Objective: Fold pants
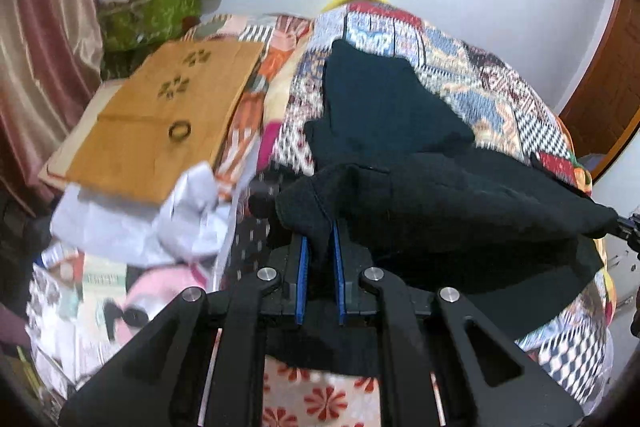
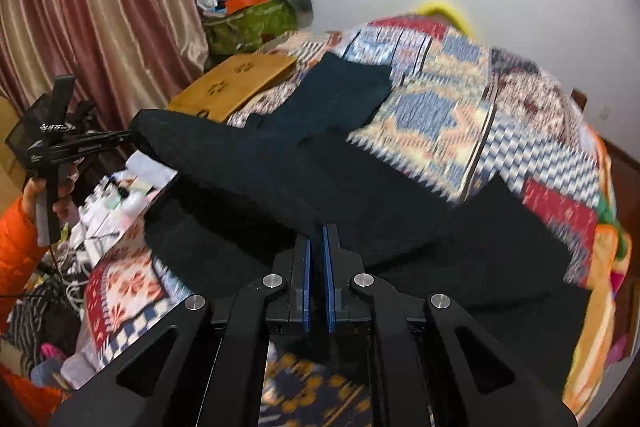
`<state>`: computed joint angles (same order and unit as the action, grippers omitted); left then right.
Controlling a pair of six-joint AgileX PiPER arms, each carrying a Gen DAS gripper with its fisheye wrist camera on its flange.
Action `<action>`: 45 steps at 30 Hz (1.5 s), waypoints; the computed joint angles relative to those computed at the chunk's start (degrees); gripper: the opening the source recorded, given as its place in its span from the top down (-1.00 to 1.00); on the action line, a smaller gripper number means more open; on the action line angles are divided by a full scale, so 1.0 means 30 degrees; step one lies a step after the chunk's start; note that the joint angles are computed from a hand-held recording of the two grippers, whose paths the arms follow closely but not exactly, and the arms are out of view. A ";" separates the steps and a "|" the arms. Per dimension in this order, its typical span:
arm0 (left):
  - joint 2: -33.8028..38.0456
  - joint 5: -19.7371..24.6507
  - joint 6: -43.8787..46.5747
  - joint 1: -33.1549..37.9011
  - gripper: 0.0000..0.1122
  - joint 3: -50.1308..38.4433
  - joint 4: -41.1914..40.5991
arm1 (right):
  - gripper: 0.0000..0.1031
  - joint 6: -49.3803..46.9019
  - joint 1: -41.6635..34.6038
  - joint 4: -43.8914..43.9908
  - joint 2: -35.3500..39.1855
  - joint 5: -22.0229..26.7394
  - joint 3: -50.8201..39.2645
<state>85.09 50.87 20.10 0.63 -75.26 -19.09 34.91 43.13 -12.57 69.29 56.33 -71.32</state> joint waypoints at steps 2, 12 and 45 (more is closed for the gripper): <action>-0.0420 -0.0100 0.0609 0.0392 0.80 0.1240 -0.0584 | 0.90 0.0779 0.0463 -0.0020 -0.0180 -0.0444 0.1093; -0.0967 -0.0389 -0.0583 0.0089 0.73 0.4800 0.1140 | 0.82 0.2363 0.2398 -0.0402 -0.0863 0.0152 0.2620; 0.9319 0.3956 -0.5929 -0.6635 -0.54 -1.0998 0.5735 | -0.16 -0.8482 -1.3518 0.5700 0.6307 -0.0971 -0.1875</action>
<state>113.05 62.73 2.31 -19.27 -108.25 -1.89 9.46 2.58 4.53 88.21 53.41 -76.94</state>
